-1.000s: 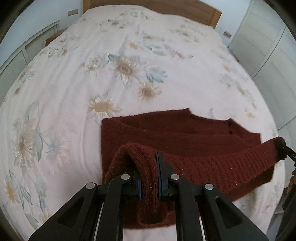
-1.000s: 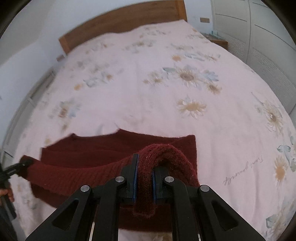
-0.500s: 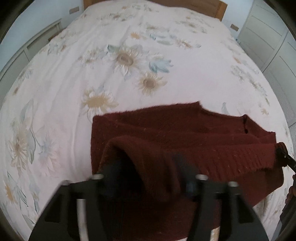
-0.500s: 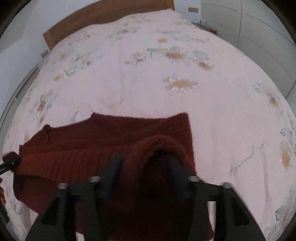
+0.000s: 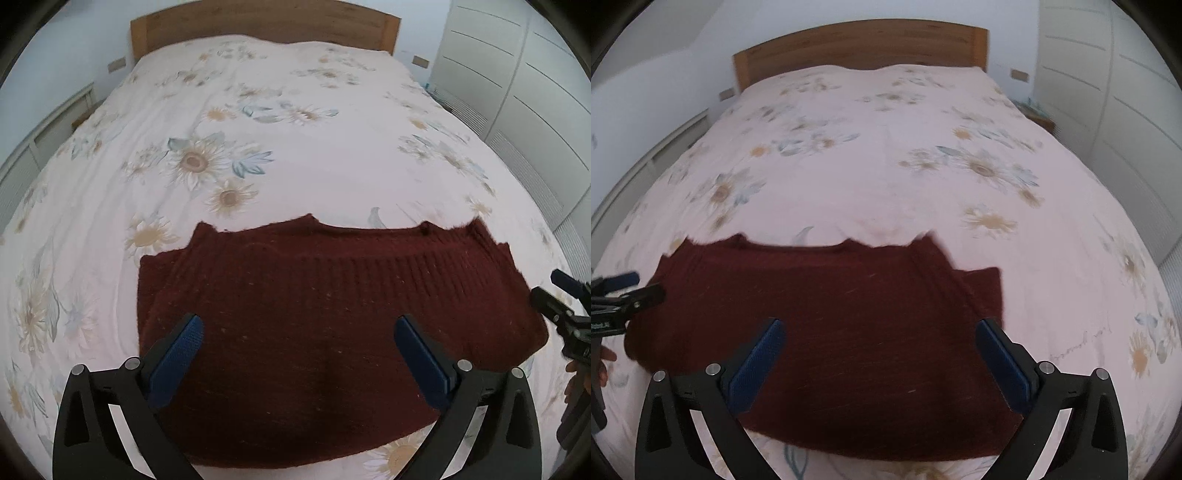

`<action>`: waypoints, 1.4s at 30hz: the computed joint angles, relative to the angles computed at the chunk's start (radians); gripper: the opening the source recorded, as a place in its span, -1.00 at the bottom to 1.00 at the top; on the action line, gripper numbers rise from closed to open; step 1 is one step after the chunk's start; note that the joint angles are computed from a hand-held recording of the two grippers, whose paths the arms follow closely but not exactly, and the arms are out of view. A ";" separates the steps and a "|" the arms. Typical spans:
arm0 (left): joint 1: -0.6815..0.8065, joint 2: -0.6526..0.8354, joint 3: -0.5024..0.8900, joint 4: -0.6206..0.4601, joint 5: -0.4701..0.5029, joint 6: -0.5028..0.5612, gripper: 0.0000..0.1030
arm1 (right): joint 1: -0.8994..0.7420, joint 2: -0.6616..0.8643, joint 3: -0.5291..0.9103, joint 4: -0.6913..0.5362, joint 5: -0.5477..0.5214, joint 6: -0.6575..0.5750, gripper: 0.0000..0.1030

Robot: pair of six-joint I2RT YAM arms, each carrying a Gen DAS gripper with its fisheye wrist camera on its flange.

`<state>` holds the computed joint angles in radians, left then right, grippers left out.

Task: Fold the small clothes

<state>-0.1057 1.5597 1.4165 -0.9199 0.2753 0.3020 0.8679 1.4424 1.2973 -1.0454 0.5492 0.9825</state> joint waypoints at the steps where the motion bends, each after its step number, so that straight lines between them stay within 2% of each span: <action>1: -0.007 -0.016 -0.032 0.021 -0.002 -0.001 0.98 | 0.022 0.032 0.010 0.002 0.003 0.009 0.99; 7: -0.030 -0.073 -0.239 0.152 -0.028 0.001 0.98 | 0.134 0.174 0.002 0.057 0.026 0.057 0.99; 11: -0.030 -0.072 -0.331 0.199 -0.080 0.048 0.98 | 0.148 0.230 -0.055 0.110 -0.020 0.072 0.99; 15: 0.025 -0.082 -0.367 0.238 -0.079 0.103 0.99 | 0.129 0.127 -0.189 0.193 -0.032 0.111 0.99; 22: 0.174 -0.024 -0.336 0.240 0.015 0.150 0.99 | 0.072 -0.033 -0.324 0.176 -0.054 0.124 0.99; 25: 0.175 -0.048 -0.368 0.272 0.004 0.172 0.99 | 0.065 -0.070 -0.370 0.193 -0.069 0.131 0.99; 30: 0.168 -0.054 -0.412 0.317 0.010 0.143 0.99 | 0.050 -0.050 -0.390 0.249 -0.095 0.111 0.99; 32: 0.168 -0.027 -0.376 0.284 0.013 0.160 0.99 | 0.041 -0.054 -0.381 0.237 -0.110 0.103 0.99; 36: 0.190 0.044 -0.220 0.105 0.051 0.189 0.98 | 0.066 -0.045 -0.285 0.109 -0.107 0.115 0.99; 40: 0.273 0.134 -0.038 -0.050 0.149 0.229 0.98 | 0.123 -0.079 -0.239 0.011 -0.068 0.185 0.99; 42: 0.295 0.192 0.036 -0.084 0.138 0.212 0.98 | 0.162 -0.107 -0.228 -0.034 -0.036 0.238 0.99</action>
<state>0.1896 1.7519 1.4525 -1.0042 0.4138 0.5141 1.0295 1.3355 1.0691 -1.0796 0.5130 1.2200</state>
